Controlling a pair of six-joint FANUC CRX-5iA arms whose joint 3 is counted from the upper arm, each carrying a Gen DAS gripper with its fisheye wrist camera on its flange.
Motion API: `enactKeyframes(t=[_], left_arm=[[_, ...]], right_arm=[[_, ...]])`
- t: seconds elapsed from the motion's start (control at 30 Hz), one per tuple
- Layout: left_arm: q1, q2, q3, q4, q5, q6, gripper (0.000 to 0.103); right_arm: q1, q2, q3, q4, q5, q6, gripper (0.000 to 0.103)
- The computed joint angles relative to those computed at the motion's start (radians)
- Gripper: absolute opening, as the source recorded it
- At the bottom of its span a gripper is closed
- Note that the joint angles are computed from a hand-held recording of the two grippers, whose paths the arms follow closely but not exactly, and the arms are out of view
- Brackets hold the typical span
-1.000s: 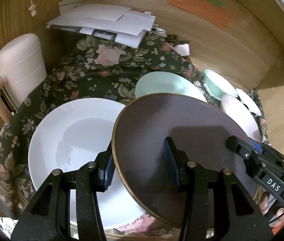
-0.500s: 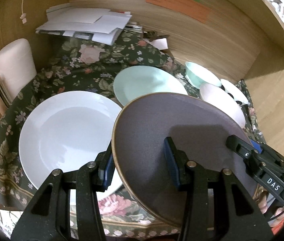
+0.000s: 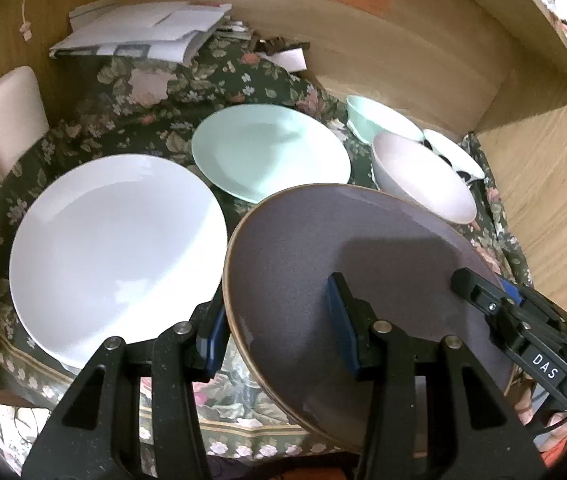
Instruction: Organize plates and bowls
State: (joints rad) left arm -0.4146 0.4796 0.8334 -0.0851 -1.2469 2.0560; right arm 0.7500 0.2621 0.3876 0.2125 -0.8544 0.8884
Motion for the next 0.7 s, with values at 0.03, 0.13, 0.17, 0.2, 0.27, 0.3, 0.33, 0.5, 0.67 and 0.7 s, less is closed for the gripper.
enactKeyframes(t=[0.03,0.13,0.17,0.2,0.27,0.3,0.33,0.5,0.67,0.7], left_arm=[[-0.003,0.004,0.005,-0.001,-0.004,0.000,0.046],[-0.007,0.018,0.017,0.001,-0.018,0.001,0.046],[-0.009,0.023,0.022,0.002,-0.022,0.003,0.046],[-0.010,0.029,0.026,0.004,-0.026,0.002,0.046],[-0.010,0.039,0.034,0.008,-0.031,0.001,0.046],[-0.010,0.045,0.040,0.010,-0.034,0.001,0.046],[-0.011,0.050,0.045,0.011,-0.037,0.000,0.046],[-0.009,0.086,0.083,0.029,-0.061,-0.009,0.046],[-0.011,0.104,0.099,0.033,-0.068,-0.016,0.046],[-0.011,0.109,0.105,0.034,-0.073,-0.017,0.046]], right_arm=[[-0.003,-0.001,-0.003,-0.007,-0.003,0.002,0.036],[-0.011,-0.004,-0.009,-0.024,-0.006,0.008,0.036],[-0.010,-0.005,-0.012,-0.024,-0.007,0.004,0.036],[-0.011,-0.006,-0.015,-0.025,-0.008,0.003,0.036],[-0.016,-0.004,-0.012,-0.039,-0.013,0.007,0.036],[-0.018,-0.003,-0.013,-0.041,-0.015,0.008,0.036],[-0.021,-0.002,-0.014,-0.043,-0.017,0.009,0.036],[-0.030,0.005,-0.014,-0.054,-0.028,0.009,0.036],[-0.040,0.016,-0.006,-0.068,-0.039,0.016,0.036],[-0.042,0.019,-0.002,-0.075,-0.044,0.019,0.036]])
